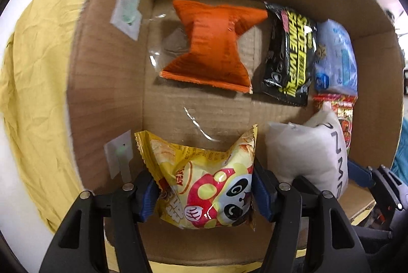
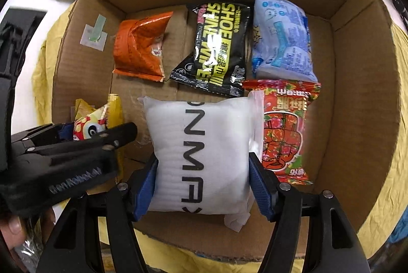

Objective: Organize soft objects
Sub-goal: 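Lower both packets into the box and open both grippers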

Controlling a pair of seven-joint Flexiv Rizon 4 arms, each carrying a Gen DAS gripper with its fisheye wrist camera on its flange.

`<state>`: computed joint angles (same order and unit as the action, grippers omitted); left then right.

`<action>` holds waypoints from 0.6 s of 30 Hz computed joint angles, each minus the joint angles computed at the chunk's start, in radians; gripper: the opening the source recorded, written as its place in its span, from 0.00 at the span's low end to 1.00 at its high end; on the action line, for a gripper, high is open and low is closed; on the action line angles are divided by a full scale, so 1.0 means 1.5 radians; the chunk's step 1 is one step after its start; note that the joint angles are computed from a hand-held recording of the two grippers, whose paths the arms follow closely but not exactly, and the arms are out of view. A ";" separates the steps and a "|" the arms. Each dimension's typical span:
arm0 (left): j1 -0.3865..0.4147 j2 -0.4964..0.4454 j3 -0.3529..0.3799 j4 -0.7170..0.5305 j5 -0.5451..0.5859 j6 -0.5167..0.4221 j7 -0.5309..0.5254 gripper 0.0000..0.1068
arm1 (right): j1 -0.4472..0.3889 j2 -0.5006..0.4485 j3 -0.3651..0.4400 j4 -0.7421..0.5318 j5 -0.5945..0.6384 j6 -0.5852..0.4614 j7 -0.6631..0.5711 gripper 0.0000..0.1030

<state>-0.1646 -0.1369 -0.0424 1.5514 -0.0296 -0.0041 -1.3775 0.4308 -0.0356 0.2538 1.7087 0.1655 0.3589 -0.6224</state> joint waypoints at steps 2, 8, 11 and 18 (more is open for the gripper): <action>-0.003 -0.008 -0.003 -0.010 0.006 -0.012 -0.008 0.56 | 0.000 -0.008 -0.002 -0.006 0.001 -0.008 -0.004 0.69; -0.005 -0.031 -0.008 -0.049 -0.012 -0.048 -0.021 0.58 | -0.014 0.000 -0.007 -0.001 0.047 0.000 -0.030 0.72; -0.004 -0.023 -0.004 -0.046 -0.016 -0.053 -0.019 0.58 | -0.021 0.010 -0.010 -0.003 0.058 -0.010 -0.039 0.75; -0.018 0.004 -0.009 -0.049 -0.011 -0.044 -0.035 0.58 | -0.032 0.048 -0.013 0.012 0.023 -0.048 -0.045 0.80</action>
<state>-0.1910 -0.1303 -0.0567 1.4780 -0.0461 -0.0708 -1.4293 0.3826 0.0366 0.2340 1.7260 0.2000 0.2869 -0.6900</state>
